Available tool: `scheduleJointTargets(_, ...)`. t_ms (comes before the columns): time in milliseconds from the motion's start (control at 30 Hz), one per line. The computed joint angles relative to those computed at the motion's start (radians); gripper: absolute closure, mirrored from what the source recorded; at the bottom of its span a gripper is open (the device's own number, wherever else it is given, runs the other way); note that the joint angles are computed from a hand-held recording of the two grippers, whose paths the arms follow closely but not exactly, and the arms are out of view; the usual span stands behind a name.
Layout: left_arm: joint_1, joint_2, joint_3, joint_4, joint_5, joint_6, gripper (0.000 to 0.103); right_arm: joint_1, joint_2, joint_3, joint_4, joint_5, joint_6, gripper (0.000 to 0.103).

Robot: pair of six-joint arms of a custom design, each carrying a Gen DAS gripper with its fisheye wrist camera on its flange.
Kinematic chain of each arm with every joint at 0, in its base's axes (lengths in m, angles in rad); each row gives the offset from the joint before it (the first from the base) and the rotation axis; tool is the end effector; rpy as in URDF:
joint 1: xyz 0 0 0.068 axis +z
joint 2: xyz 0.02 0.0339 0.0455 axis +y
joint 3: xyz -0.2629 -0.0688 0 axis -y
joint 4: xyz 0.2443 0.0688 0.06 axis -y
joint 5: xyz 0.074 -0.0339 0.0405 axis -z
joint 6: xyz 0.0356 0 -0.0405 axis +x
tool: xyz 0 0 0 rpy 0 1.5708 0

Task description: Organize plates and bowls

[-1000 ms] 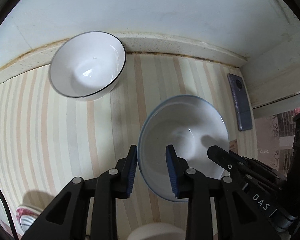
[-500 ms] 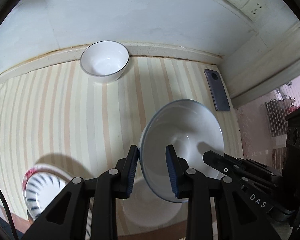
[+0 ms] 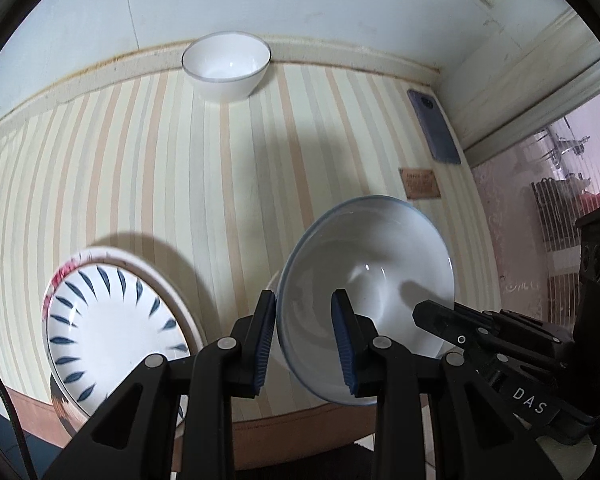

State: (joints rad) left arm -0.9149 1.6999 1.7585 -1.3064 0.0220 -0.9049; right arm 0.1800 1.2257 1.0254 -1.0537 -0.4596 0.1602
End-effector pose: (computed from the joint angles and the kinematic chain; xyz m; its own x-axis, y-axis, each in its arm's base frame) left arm 0.2000 -0.2612 0.3445 -0.9837 -0.0108 -0.1797 0.0373 0.9642 -0.2625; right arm 0.2091 0.0541 0.2705 -0.9702 -0.0312 -0.2403 -0.1435 0.8732 0.4658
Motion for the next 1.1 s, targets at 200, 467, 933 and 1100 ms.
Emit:
scheduleJointTargets(200,-0.018,-0.004,-0.046,0.011,0.007,0.0,0.077,0.016,-0.02,-0.071,0.019,0.002,0.013,0.088)
scheduleJointTargets(467,-0.017,-0.003,-0.098,0.033,0.03,0.005,0.077,0.017,0.011,-0.099,0.042,-0.004,0.017,0.088)
scheduleJointTargets(933,-0.001,0.007,-0.14,0.063,0.07,0.012,0.077,0.047,0.094,-0.084,0.075,0.017,0.033,0.088)
scheduleJointTargets(1100,0.004,0.0,-0.155,0.074,0.078,0.024,0.077,0.06,0.123,-0.069,0.058,0.046,0.029,0.086)
